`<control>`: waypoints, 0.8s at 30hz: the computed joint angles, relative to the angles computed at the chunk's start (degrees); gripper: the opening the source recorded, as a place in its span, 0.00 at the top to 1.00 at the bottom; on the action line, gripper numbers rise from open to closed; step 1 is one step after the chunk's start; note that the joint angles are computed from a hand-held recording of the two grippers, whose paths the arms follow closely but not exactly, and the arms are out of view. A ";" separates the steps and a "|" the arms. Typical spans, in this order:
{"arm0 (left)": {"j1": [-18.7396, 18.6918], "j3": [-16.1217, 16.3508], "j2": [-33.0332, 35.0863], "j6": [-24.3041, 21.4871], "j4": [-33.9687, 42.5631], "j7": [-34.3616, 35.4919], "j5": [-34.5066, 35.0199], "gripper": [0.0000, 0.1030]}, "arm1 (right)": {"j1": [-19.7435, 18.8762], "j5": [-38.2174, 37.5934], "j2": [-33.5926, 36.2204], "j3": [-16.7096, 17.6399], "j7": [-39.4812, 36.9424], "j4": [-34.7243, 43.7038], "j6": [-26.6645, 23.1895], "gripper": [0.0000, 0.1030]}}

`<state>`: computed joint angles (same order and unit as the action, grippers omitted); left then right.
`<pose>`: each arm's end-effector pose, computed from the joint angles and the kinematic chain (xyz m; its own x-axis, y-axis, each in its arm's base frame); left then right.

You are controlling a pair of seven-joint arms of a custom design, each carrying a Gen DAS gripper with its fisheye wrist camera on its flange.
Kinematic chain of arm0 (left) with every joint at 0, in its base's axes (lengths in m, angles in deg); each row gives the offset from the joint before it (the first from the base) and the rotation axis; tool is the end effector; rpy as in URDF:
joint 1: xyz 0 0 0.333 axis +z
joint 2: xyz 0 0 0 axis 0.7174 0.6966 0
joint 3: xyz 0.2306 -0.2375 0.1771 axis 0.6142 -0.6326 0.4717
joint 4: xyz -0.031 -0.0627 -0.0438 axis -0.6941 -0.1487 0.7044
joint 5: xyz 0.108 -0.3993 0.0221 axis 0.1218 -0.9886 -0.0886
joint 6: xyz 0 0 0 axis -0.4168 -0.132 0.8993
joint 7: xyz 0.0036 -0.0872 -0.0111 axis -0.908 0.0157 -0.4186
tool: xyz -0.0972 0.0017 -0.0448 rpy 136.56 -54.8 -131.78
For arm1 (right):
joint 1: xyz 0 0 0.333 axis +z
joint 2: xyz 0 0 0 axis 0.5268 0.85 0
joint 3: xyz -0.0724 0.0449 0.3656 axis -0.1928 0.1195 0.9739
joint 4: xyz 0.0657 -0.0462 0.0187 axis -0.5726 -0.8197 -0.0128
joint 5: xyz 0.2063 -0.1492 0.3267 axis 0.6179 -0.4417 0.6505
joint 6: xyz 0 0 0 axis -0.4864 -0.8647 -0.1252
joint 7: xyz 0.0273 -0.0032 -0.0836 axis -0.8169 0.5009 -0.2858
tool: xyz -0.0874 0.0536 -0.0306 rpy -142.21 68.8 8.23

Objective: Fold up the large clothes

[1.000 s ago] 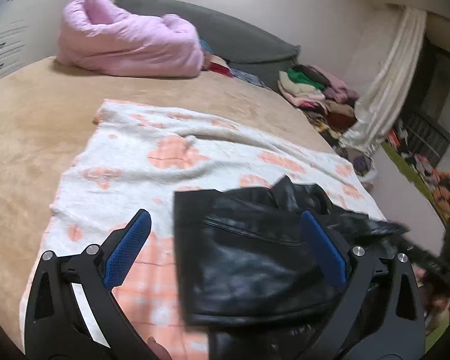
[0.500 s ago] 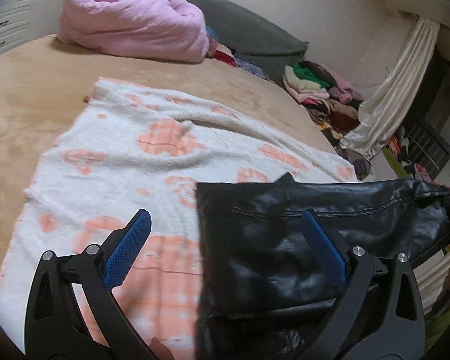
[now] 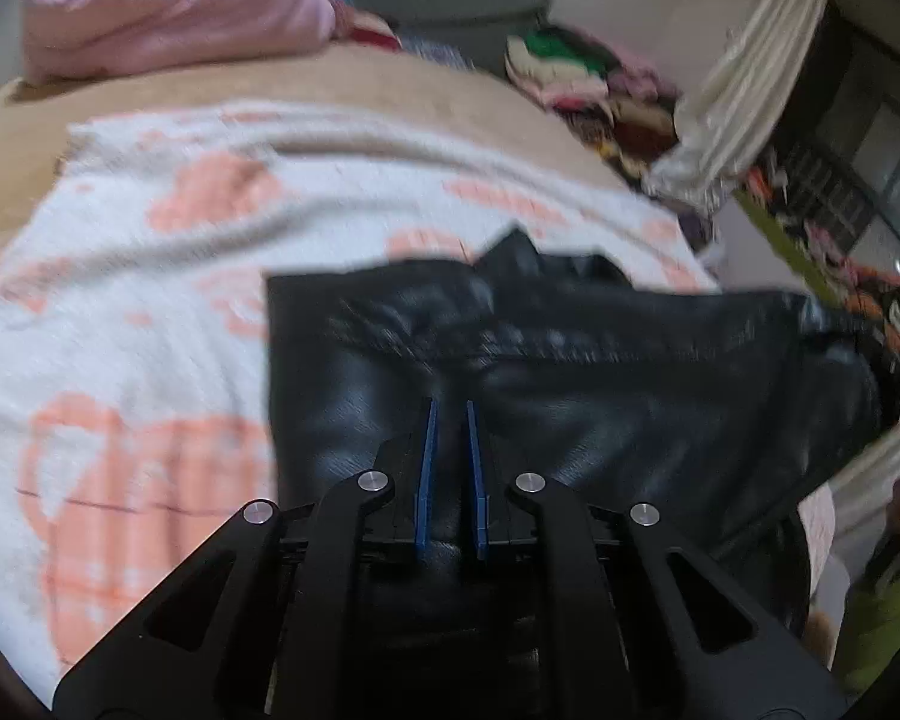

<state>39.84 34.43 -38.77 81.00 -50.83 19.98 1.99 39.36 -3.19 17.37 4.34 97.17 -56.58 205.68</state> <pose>0.6969 -0.2581 0.4863 -0.2432 -0.9043 0.3509 -0.7750 -0.0364 -0.6309 0.6257 0.0867 0.5650 0.0875 -0.9913 -0.0984 -0.5362 0.0364 -0.8433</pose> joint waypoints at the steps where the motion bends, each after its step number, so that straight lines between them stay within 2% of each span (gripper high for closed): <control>1: -1.64 1.79 0.36 -1.82 0.60 -1.50 2.12 0.96 | -1.03 2.13 0.15 1.29 -1.87 0.08 -0.16 0.89; 3: -3.17 3.45 1.17 -3.40 1.28 -3.19 4.70 0.96 | -1.02 2.77 0.35 1.41 -2.67 0.19 -0.70 0.89; 8: -3.41 3.65 2.72 -4.71 1.92 -4.66 6.45 0.97 | 4.07 -9.76 1.68 -5.23 7.86 1.24 -2.50 0.88; 10: -3.03 3.24 2.87 -4.64 1.94 -4.74 6.33 0.97 | 3.57 -10.51 2.14 -5.01 9.35 1.66 -3.20 0.87; 12: -2.39 2.57 2.91 -4.67 1.89 -4.44 5.75 0.97 | 4.54 -14.03 2.52 -6.71 13.18 2.18 -4.55 0.83; 15: -2.52 2.71 2.74 -4.82 1.92 -4.72 5.89 0.97 | 5.81 -21.56 2.98 -9.19 20.61 3.60 -9.35 0.74; 18: -2.89 3.18 2.54 -4.96 1.85 -5.25 6.57 0.97 | 3.38 -20.73 2.81 -7.42 22.42 3.54 -11.42 0.74; 20: -2.80 3.07 2.47 -5.10 1.83 -5.28 6.59 0.97 | 3.92 -26.08 2.18 -8.91 29.12 2.72 -10.59 0.71; 22: -3.02 3.28 2.46 -5.07 1.81 -5.57 6.94 0.97 | 3.54 -29.21 1.86 -8.89 33.09 2.06 -8.96 0.71; 24: -3.28 3.55 2.53 -5.13 1.96 -5.90 7.44 0.97 | 2.60 -28.24 2.28 -7.13 31.91 2.19 -8.24 0.70</control>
